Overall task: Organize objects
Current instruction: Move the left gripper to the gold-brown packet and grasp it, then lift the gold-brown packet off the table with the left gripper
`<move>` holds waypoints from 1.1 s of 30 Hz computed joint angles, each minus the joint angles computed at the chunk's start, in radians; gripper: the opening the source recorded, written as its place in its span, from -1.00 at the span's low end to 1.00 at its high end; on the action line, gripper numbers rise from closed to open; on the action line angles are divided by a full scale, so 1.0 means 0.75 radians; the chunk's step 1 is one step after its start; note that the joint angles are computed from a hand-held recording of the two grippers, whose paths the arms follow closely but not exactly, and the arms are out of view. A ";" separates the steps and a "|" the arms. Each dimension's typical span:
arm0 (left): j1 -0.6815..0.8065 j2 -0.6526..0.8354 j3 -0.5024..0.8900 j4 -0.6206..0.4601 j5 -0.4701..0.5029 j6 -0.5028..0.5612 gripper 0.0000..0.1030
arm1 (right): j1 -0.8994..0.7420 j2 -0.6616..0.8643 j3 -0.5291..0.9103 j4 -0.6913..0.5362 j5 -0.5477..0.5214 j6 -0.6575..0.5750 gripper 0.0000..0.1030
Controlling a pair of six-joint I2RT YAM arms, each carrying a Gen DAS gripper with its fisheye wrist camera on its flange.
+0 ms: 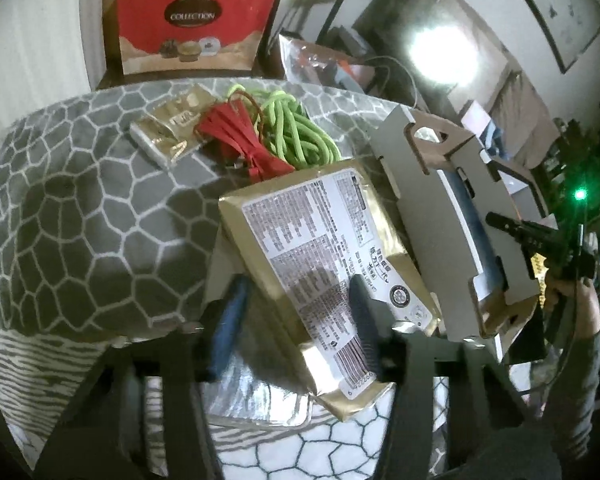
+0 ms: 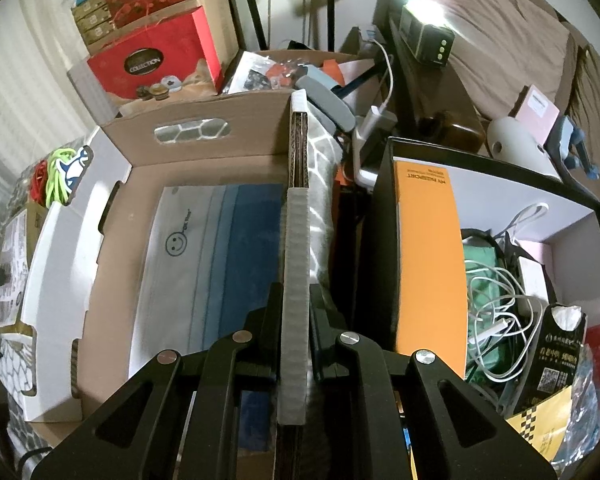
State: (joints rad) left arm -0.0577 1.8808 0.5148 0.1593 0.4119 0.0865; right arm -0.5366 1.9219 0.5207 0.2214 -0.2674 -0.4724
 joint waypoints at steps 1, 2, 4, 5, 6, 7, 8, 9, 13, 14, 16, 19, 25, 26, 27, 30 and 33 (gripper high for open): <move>0.002 0.006 -0.003 0.019 -0.007 -0.010 -0.35 | -0.001 0.000 0.000 0.000 0.000 -0.002 -0.80; 0.005 0.012 -0.009 0.040 -0.011 -0.024 -0.48 | -0.002 0.000 0.000 0.000 -0.001 -0.003 -0.80; 0.027 0.025 -0.005 0.052 0.016 -0.030 -0.62 | -0.007 0.002 0.005 -0.009 -0.011 -0.027 -0.80; 0.041 0.027 -0.005 0.056 0.033 -0.036 -0.70 | -0.007 0.002 0.005 -0.009 -0.011 -0.027 -0.80; 0.051 0.029 -0.002 0.058 0.045 -0.034 -0.73 | -0.007 0.002 0.004 -0.009 -0.010 -0.026 -0.80; 0.057 0.020 -0.007 0.061 0.056 -0.033 -0.77 | -0.006 0.001 0.004 -0.007 -0.010 -0.027 -0.80; 0.060 0.002 -0.020 0.068 0.069 -0.038 -0.79 | -0.007 0.002 0.004 -0.006 -0.010 -0.028 -0.80; 0.063 -0.008 -0.018 0.067 0.077 -0.038 -0.80 | -0.007 -0.003 0.003 -0.010 -0.011 -0.028 -0.80; 0.032 -0.087 -0.021 0.029 0.104 -0.069 -0.82 | -0.004 -0.007 0.003 -0.012 -0.005 -0.027 -0.80; 0.004 -0.112 -0.022 0.019 0.103 -0.081 -0.83 | -0.004 -0.007 0.003 -0.012 -0.005 -0.027 -0.80; -0.054 -0.146 -0.021 0.015 0.087 -0.108 -0.83 | -0.005 -0.007 0.003 -0.012 -0.007 -0.025 -0.80; -0.141 -0.161 0.000 0.007 0.094 -0.160 -0.83 | -0.002 -0.013 0.002 -0.018 -0.005 -0.023 -0.79; -0.107 -0.118 0.007 0.099 0.408 -0.151 -0.42 | -0.021 -0.012 0.008 -0.024 -0.005 -0.024 -0.79; -0.089 -0.098 0.018 0.097 0.448 -0.150 -0.42 | -0.022 -0.010 0.008 -0.023 -0.008 -0.026 -0.79; -0.083 -0.084 0.025 0.100 0.456 -0.149 -0.42 | -0.022 -0.010 0.006 -0.020 -0.006 -0.027 -0.79; -0.092 -0.050 0.047 0.109 0.450 -0.173 -0.44 | -0.015 -0.012 -0.001 -0.007 0.003 -0.021 -0.79; -0.124 -0.046 0.047 0.155 0.471 -0.232 -0.44 | -0.006 -0.013 -0.008 0.006 0.013 -0.011 -0.79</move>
State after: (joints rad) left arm -0.1507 1.8466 0.5498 0.2758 0.7650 -0.0872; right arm -0.5407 1.9120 0.5145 0.2255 -0.2576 -0.4809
